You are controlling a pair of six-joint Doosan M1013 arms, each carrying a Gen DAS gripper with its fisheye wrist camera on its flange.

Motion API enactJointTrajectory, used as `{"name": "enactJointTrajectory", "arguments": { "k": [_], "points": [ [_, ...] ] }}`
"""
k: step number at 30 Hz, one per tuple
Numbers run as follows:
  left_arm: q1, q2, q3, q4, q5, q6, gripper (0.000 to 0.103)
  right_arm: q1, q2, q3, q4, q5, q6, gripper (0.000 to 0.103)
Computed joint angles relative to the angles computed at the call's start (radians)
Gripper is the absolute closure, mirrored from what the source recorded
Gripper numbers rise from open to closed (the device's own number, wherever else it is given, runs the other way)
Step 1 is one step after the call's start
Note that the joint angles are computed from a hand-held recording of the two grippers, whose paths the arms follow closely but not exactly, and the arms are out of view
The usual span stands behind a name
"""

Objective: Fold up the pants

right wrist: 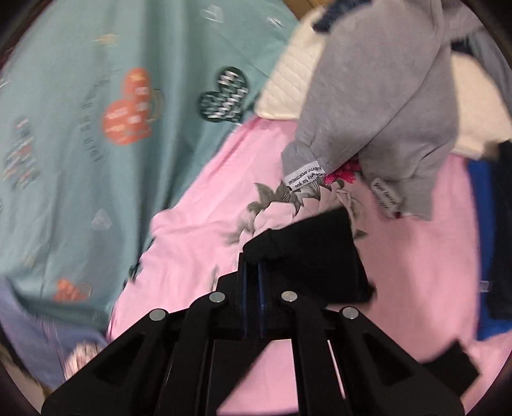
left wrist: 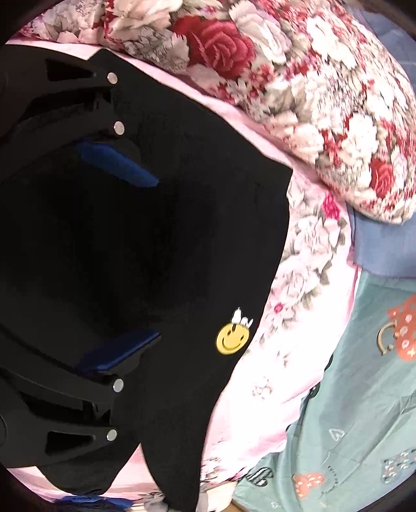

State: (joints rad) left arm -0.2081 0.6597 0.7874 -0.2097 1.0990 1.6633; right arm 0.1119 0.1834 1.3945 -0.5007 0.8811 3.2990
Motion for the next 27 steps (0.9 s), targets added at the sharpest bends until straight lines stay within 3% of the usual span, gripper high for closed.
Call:
{"name": "enactJointTrajectory", "arguments": {
  "k": [1,2,3,4,6,9,11,14,19,22,24,26,27],
  "points": [
    [0.001,-0.004,0.005,0.015,-0.008,-0.015,0.012,-0.025,0.042,-0.029,0.014,0.022,-0.014,0.08],
    [0.002,-0.007,0.01,0.035,-0.015,-0.028,0.012,-0.041,0.087,-0.072,0.036,0.089,-0.081,0.047],
    [0.003,-0.012,0.016,0.054,-0.024,-0.037,0.012,-0.039,0.117,-0.105,0.028,0.168,-0.1,0.042],
    [0.005,-0.02,0.028,0.074,-0.044,-0.042,0.012,-0.026,0.134,-0.113,-0.032,0.212,-0.067,0.042],
    [0.007,-0.03,0.043,0.11,-0.076,-0.052,0.012,0.001,0.125,-0.086,-0.141,0.191,-0.006,0.042],
    [0.01,-0.035,0.054,0.13,-0.108,-0.061,0.012,0.03,0.083,-0.033,-0.223,0.216,-0.035,0.042],
    [0.012,-0.026,0.043,0.092,-0.09,-0.045,0.012,0.038,0.055,0.004,-0.243,0.231,-0.053,0.042],
    [0.008,-0.012,0.029,0.032,-0.053,-0.043,0.012,0.014,0.036,0.032,-0.134,0.181,-0.208,0.051],
    [-0.009,-0.021,0.047,0.042,-0.038,-0.011,0.012,-0.02,0.06,0.037,0.016,0.009,-0.304,0.051],
    [-0.004,-0.033,0.061,0.065,-0.057,-0.031,0.012,-0.032,0.124,-0.029,0.105,0.069,-0.336,0.05],
    [0.003,-0.031,0.055,0.066,-0.051,-0.052,0.012,-0.018,0.159,-0.069,0.065,0.131,-0.296,0.052],
    [0.008,-0.028,0.048,0.075,-0.048,-0.076,0.012,-0.009,0.178,-0.096,0.047,0.16,-0.311,0.086],
    [0.009,-0.026,0.044,0.087,-0.047,-0.087,0.012,-0.007,0.178,-0.096,0.043,0.156,-0.297,0.086]
  ]
}}
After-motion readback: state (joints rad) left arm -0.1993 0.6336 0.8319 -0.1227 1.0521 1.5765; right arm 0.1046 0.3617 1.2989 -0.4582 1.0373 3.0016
